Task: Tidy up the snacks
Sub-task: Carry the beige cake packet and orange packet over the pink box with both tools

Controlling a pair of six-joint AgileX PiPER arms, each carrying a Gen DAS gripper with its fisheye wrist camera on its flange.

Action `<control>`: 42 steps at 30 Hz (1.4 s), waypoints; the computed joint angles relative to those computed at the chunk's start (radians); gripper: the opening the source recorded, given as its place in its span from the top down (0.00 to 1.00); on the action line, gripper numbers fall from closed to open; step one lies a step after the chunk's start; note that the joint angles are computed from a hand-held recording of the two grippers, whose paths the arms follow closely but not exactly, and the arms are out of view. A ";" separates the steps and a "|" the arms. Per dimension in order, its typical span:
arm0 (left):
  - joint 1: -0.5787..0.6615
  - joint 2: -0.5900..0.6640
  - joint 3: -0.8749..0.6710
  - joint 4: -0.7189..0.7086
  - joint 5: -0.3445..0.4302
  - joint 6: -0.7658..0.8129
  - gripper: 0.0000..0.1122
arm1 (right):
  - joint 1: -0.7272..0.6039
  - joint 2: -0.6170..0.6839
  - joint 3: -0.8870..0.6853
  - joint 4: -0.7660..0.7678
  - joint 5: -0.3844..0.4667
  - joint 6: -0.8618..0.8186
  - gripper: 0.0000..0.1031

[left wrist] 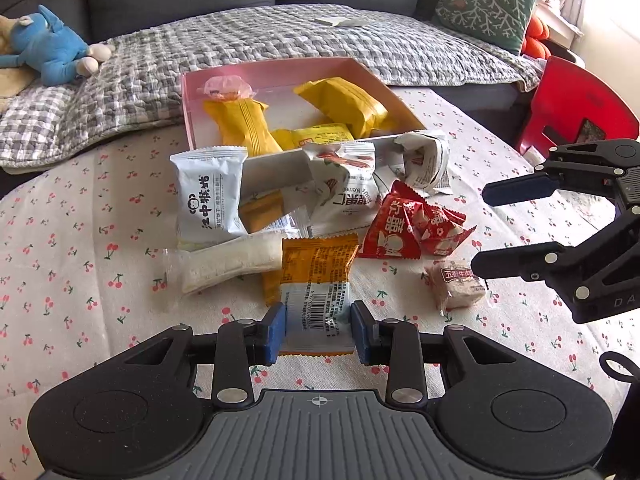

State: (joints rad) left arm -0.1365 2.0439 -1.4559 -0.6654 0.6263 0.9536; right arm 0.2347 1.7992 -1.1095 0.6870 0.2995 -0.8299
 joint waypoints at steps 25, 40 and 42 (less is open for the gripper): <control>-0.016 -0.057 0.057 0.008 -0.042 0.051 0.71 | 0.077 0.112 -0.114 -0.455 0.126 0.402 0.70; -0.021 -0.049 -0.056 0.015 -0.052 -0.045 0.71 | 0.030 0.066 -0.198 -0.426 0.090 0.472 0.69; -0.025 -0.034 -0.089 0.035 -0.051 -0.072 0.71 | 0.018 0.082 -0.231 -0.429 0.092 0.491 0.69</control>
State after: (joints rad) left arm -0.1617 2.0102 -1.5445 -0.6301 0.5753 0.8820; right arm 0.2527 1.8809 -1.3401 0.2583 0.3920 -0.3389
